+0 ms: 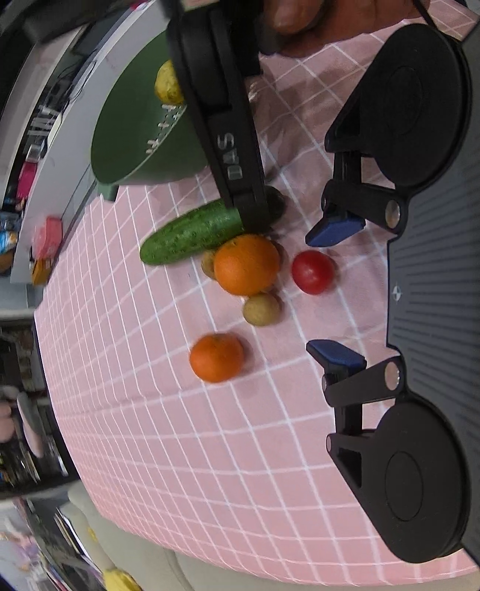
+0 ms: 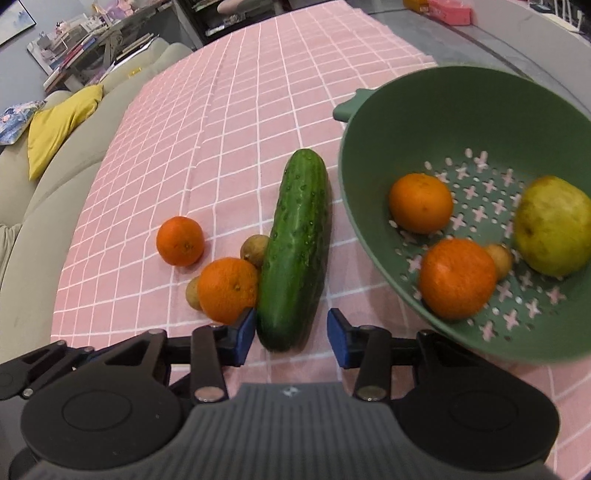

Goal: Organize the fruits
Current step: 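Grasp the cucumber with the right tool while the left tool grasps the red tomato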

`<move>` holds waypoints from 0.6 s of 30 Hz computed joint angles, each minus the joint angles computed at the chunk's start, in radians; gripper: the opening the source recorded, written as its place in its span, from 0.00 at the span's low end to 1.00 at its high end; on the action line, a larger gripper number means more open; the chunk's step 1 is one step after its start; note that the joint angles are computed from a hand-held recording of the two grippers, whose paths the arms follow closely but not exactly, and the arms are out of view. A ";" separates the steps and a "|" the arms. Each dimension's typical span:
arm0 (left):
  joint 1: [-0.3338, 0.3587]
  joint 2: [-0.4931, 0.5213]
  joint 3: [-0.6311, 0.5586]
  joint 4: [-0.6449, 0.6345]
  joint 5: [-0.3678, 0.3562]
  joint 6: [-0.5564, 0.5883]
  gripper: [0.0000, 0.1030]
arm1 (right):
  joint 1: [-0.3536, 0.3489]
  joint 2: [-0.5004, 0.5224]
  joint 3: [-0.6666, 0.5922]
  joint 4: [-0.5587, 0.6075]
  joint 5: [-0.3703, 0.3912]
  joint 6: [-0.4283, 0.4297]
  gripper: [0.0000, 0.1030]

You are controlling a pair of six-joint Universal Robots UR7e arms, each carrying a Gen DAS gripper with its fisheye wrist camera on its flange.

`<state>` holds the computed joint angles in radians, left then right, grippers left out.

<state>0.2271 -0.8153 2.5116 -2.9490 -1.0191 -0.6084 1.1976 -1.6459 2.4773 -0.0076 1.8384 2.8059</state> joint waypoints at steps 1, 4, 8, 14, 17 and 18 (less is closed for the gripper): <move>0.007 0.008 -0.006 -0.004 -0.006 0.023 0.61 | -0.002 0.019 -0.015 0.015 -0.003 0.008 0.33; 0.032 0.031 -0.027 -0.006 -0.025 0.079 0.52 | 0.022 0.069 -0.051 0.041 0.023 0.022 0.29; 0.074 0.046 -0.041 -0.033 -0.067 0.142 0.39 | 0.051 0.104 -0.093 0.099 0.059 0.055 0.28; 0.106 0.044 -0.076 0.008 -0.089 0.215 0.37 | 0.033 0.121 -0.163 0.271 0.064 0.131 0.26; 0.115 0.036 -0.090 0.043 -0.104 0.242 0.34 | 0.061 0.130 -0.193 0.348 0.103 0.137 0.26; 0.115 0.031 -0.092 0.058 -0.109 0.244 0.33 | 0.070 0.128 -0.195 0.370 0.114 0.138 0.26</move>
<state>0.3420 -0.7841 2.4194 -2.8912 -1.1282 -0.3645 1.2680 -1.5183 2.2824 0.3626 1.9524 2.9436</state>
